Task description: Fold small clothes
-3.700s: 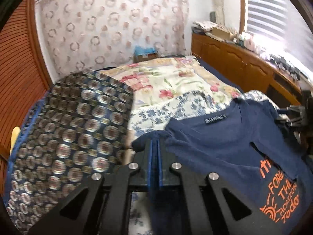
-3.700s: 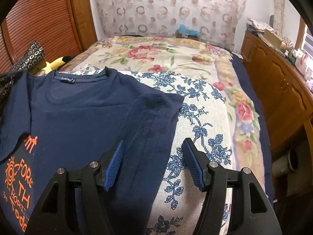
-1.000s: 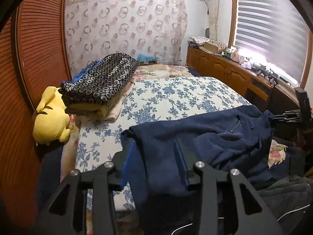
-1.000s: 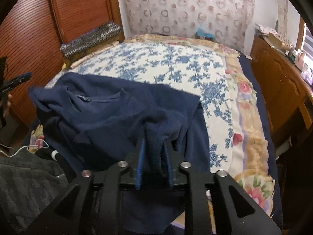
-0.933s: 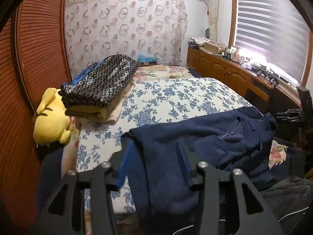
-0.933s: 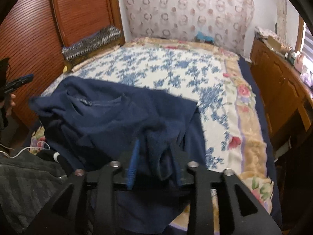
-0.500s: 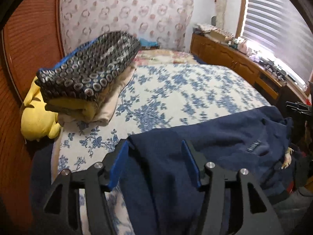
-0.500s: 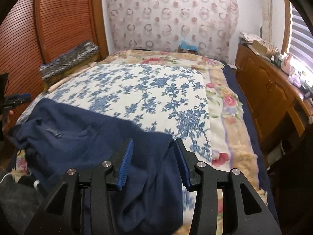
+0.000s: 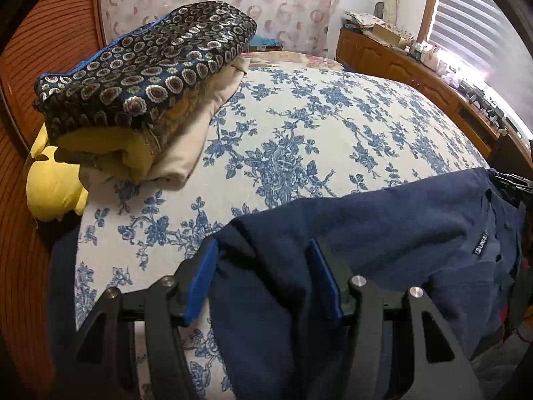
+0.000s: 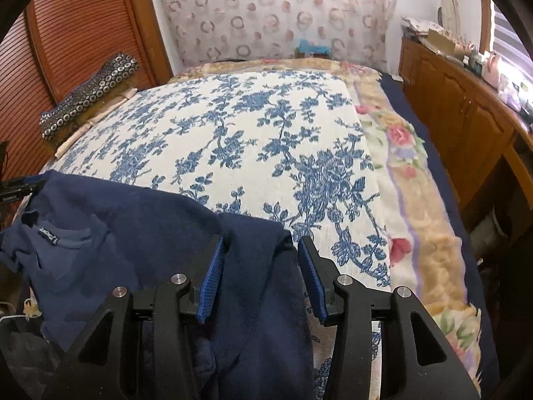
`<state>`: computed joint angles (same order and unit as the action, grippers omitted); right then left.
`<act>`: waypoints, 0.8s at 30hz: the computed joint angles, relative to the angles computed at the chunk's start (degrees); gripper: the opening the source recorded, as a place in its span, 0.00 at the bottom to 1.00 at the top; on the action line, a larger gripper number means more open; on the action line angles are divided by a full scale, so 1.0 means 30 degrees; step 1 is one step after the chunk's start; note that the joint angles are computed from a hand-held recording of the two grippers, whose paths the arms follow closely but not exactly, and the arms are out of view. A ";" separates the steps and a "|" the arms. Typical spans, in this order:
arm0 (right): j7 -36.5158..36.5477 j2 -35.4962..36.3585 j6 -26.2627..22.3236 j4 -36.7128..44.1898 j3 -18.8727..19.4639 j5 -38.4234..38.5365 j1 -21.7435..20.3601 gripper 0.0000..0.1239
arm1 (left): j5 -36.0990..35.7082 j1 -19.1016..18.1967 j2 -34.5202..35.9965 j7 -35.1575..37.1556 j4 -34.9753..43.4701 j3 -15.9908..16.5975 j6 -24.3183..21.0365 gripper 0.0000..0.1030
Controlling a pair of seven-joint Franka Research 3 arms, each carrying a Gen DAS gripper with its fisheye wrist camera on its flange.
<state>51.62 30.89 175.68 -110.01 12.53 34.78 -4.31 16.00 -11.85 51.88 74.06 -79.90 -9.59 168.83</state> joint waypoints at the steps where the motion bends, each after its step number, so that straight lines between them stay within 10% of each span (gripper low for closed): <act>1: -0.0110 0.0023 0.0070 -0.0004 0.0191 0.0097 -0.0153 0.37 | 0.0046 -0.0099 -0.0006 -0.0086 -0.0046 0.0135 0.0112 0.55; 24: -0.0990 -0.0057 -0.0153 -0.0098 0.0595 0.0390 -0.0373 0.33 | 0.1007 -0.0419 -0.0172 -0.0978 -0.0734 0.0683 0.1524 0.46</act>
